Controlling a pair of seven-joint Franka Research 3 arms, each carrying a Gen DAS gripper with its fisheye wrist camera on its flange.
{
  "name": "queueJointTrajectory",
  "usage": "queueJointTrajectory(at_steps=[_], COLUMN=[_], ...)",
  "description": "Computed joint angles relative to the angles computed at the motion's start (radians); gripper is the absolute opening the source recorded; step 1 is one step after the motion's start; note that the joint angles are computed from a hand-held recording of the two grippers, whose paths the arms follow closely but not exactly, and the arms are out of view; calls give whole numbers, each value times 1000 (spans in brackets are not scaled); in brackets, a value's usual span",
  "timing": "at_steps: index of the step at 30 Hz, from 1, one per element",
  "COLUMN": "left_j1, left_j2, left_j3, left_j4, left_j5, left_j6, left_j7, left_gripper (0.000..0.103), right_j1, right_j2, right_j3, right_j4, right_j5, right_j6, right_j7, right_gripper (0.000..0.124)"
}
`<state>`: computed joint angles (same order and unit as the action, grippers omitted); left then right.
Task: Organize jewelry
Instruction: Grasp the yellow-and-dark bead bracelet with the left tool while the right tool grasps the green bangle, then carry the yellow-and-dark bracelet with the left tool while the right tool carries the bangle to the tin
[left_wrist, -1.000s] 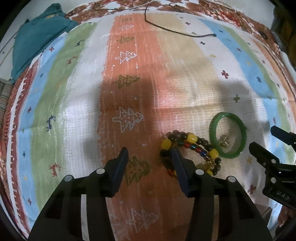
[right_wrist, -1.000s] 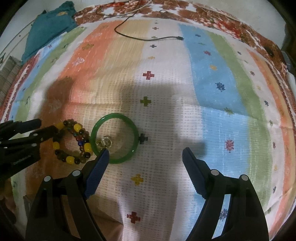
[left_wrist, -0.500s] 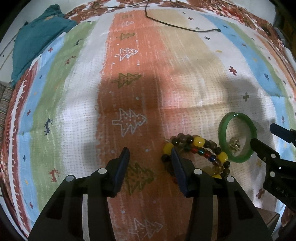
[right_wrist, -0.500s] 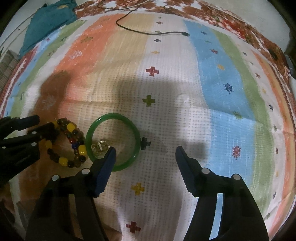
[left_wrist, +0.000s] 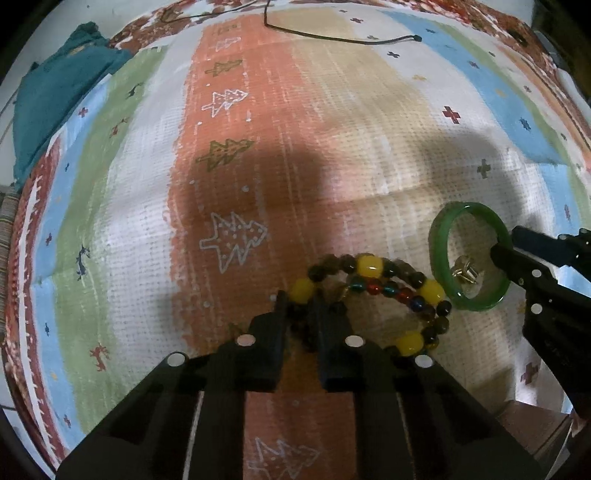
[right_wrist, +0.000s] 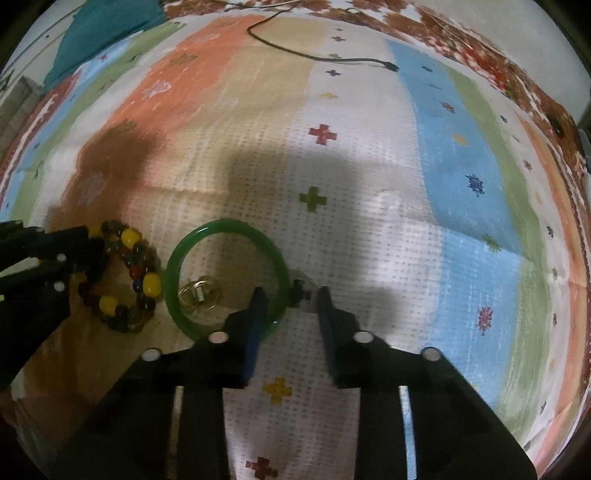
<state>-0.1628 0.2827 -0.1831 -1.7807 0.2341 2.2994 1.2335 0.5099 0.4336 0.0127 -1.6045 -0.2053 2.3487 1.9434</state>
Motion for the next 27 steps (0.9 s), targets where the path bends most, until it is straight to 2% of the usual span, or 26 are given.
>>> queueJointTrajectory(at_steps=[1,7,11,27], left_j1=[0,6,11,4], left_j2=[-3,-32,-82,-187], left_j3=[0,-2,-4,-12], left_j4=[-2,-23,-63,-128], left_j5=[1,-20,-31,-84], left_j6=[0,2,23,89], left_j7=[-2,-11,-9,-13], left_gripper=[11,11,11,11], right_j1=[0,6,4,-25], right_j2=[-2,-31,-58,-174], right_j3=[2,-5,-7,31], right_j4=[-2,-33,-58,-167], right_j5=[1,-21,-45,-38], right_j6=[-2,2,-9,65], right_j7=[-5,13,29,71], right_gripper=[14,8,8,8])
